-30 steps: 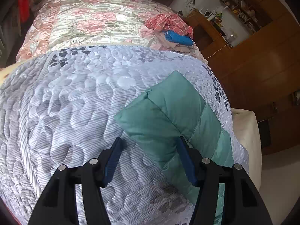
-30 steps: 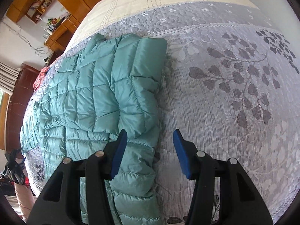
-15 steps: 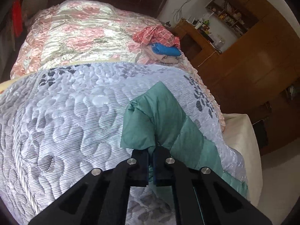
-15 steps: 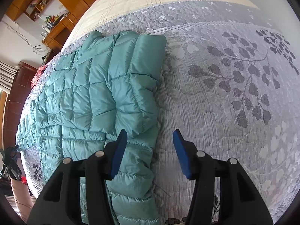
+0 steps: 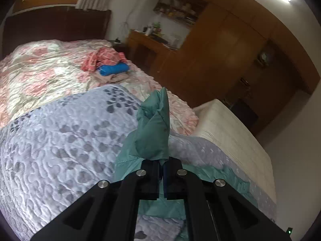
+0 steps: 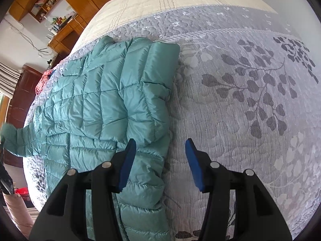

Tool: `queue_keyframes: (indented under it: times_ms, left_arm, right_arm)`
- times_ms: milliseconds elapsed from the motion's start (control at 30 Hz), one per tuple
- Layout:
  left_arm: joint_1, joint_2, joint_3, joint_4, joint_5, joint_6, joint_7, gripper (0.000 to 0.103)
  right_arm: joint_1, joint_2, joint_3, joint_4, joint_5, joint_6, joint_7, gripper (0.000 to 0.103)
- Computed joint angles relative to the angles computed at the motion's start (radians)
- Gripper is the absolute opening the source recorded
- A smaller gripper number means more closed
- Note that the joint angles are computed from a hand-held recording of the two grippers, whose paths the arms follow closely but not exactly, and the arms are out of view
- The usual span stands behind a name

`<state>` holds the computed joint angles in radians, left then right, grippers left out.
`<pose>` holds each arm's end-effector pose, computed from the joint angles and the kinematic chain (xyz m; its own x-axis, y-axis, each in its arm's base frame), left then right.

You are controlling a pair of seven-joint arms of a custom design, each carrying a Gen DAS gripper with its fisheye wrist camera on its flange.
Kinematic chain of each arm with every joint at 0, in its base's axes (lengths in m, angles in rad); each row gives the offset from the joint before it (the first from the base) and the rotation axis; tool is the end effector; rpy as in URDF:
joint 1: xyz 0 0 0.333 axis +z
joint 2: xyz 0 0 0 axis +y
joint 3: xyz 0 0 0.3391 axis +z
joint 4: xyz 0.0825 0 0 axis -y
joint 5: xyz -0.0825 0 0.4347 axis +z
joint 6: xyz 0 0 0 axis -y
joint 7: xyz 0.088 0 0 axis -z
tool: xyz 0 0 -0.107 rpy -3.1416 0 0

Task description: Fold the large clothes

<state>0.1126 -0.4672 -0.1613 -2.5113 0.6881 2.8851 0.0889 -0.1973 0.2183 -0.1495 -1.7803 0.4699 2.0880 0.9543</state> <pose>0.4770 -0.0660 0.5250 0.5182 -0.7312 0.4437 -0.3628 -0.6577 -0.6601 0.6518 -0.2053 0.4479 0.0949 -0.9541 -0.2839 -0.9648 -0.0178 -0.2625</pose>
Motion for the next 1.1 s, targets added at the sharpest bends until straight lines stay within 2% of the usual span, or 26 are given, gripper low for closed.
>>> queue_keyframes:
  times_ms: [167,333,500,600,800,1000,1100]
  left_arm:
    - [-0.085,0.154,-0.026,0.133,-0.016,0.033,0.078,0.002]
    - [-0.166,0.335,-0.051,0.275,-0.028,0.028,0.125,0.002]
    - [-0.24,0.485,-0.057,0.404,-0.006,-0.011,0.135,0.002]
    - [-0.278,0.57,-0.058,0.472,-0.061,-0.035,0.205,0.002]
    - [-0.322,0.703,-0.067,0.567,-0.173,-0.09,0.334,0.002]
    - [-0.32,0.809,-0.112,0.643,-0.3,-0.169,0.523,0.004]
    - [-0.345,0.824,-0.095,0.649,-0.288,-0.181,0.553,0.007]
  right_arm:
    - [-0.002,-0.002,0.0,-0.005,0.006,-0.006,-0.005,0.051]
    - [-0.003,0.001,0.001,-0.006,0.014,-0.009,-0.014,0.051]
    - [0.0,0.0,0.004,-0.011,0.019,-0.008,-0.024,0.051]
    - [0.004,0.001,0.007,-0.012,0.021,-0.005,-0.033,0.051]
    - [0.011,0.008,0.012,-0.01,0.03,-0.01,-0.041,0.051]
    - [0.02,0.019,0.015,-0.007,0.029,-0.018,-0.037,0.051]
    - [0.023,0.017,0.017,-0.011,0.029,-0.019,-0.036,0.051]
